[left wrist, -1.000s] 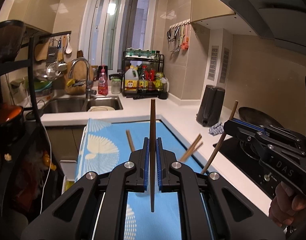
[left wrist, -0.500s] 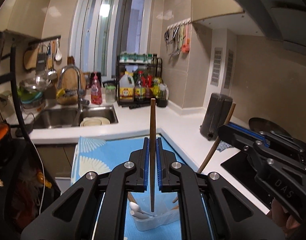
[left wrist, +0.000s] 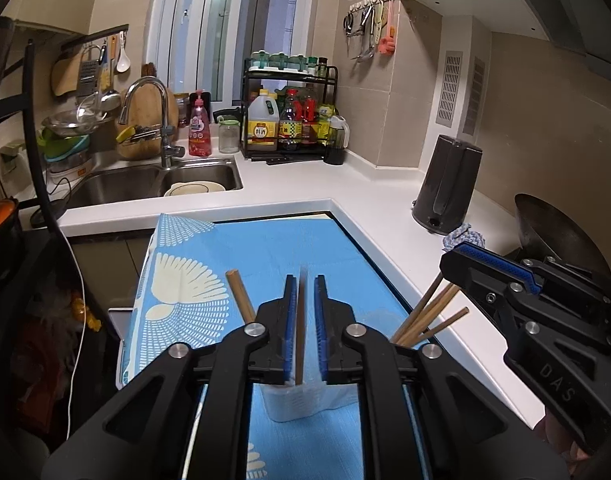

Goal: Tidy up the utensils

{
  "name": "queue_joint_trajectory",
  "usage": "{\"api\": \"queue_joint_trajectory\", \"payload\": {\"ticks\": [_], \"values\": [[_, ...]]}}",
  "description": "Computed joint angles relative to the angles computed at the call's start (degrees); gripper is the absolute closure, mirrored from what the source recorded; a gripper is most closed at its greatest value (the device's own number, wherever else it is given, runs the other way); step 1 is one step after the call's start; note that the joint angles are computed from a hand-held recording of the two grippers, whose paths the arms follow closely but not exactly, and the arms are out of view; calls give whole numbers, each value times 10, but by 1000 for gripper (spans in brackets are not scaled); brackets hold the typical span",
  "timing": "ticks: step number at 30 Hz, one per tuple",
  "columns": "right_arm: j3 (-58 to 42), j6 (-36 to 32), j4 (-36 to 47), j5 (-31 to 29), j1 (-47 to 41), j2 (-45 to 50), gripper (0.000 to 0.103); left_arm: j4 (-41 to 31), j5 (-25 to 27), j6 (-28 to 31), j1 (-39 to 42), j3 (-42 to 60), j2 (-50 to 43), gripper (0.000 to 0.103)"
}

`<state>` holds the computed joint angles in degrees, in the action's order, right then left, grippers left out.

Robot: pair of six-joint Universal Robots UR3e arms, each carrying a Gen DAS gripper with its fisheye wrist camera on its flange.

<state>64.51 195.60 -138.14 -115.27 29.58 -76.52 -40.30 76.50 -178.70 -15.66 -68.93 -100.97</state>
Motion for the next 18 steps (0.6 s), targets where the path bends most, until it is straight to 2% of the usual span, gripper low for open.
{"api": "queue_joint_trajectory", "payload": {"ticks": [1, 2, 4, 6, 10, 12, 13, 14, 15, 18], "values": [[6, 5, 0, -8, 8, -9, 87, 2, 3, 0, 0, -10, 12, 81], [10, 8, -1, -19, 16, -14, 79, 4, 4, -1, 0, -19, 23, 74], [18, 11, -1, -42, 37, -26, 73, 11, 1, -5, 4, -48, 54, 71], [29, 14, -4, -67, 62, -38, 65, 17, 1, -9, 5, -74, 78, 64], [88, 30, -35, -123, 116, -73, 47, 69, -6, -28, 19, -192, 169, 41], [143, 43, -71, -159, 150, -97, 32, 113, -2, -41, 29, -275, 227, 27], [169, 48, -90, -180, 166, -104, 27, 136, 1, -44, 33, -312, 249, 24], [200, 55, -114, -203, 185, -112, 17, 159, 9, -45, 34, -349, 270, 17], [228, 62, -130, -215, 197, -120, 11, 181, 22, -46, 34, -384, 290, 10], [314, 96, -187, -255, 232, -136, 6, 241, 43, -47, 36, -483, 338, 7]]}}
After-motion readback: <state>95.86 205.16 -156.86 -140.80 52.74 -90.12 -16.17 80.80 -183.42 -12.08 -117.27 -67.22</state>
